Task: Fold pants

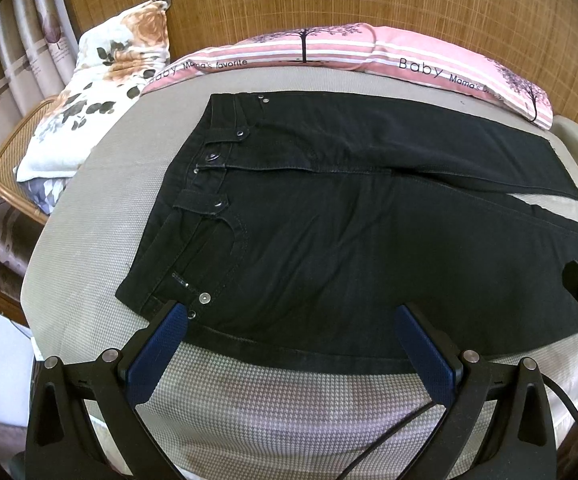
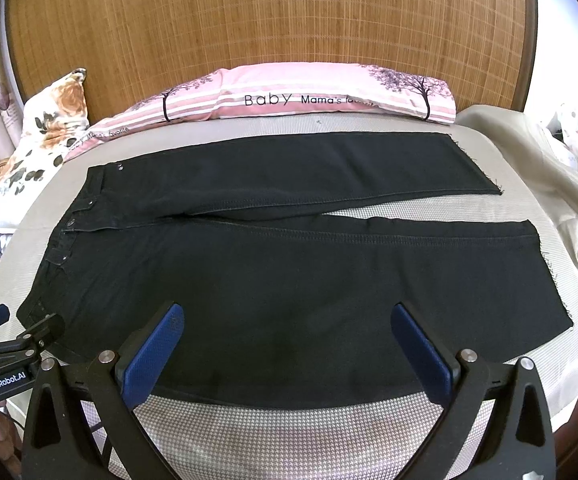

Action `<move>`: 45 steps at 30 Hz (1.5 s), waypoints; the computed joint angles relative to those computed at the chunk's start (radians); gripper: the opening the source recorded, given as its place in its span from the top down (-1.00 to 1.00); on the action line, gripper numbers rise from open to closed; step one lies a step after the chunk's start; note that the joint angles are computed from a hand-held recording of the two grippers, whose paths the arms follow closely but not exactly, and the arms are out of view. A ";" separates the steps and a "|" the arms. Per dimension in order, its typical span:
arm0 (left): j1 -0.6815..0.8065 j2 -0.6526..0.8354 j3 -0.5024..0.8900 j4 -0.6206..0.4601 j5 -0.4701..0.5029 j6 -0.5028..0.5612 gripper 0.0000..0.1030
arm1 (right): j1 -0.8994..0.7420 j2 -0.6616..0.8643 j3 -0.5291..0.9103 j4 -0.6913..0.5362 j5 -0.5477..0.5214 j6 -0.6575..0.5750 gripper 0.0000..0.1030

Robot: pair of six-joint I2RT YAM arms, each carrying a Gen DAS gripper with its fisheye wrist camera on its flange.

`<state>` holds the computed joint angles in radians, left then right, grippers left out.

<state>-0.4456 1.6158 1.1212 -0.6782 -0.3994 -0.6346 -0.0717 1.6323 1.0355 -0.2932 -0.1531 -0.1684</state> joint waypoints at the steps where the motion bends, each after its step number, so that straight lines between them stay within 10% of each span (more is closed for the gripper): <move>1: 0.000 0.000 0.000 -0.001 0.001 0.000 -0.98 | 0.001 0.000 0.000 0.001 0.000 0.001 -1.00; 28: 0.275 0.015 0.066 0.108 0.185 0.176 -0.98 | -0.037 0.177 0.235 -0.152 -0.084 0.047 -1.00; 45: 0.721 0.705 0.945 -0.090 0.717 0.305 -0.19 | 0.048 0.597 0.822 -0.422 -0.140 0.154 -1.00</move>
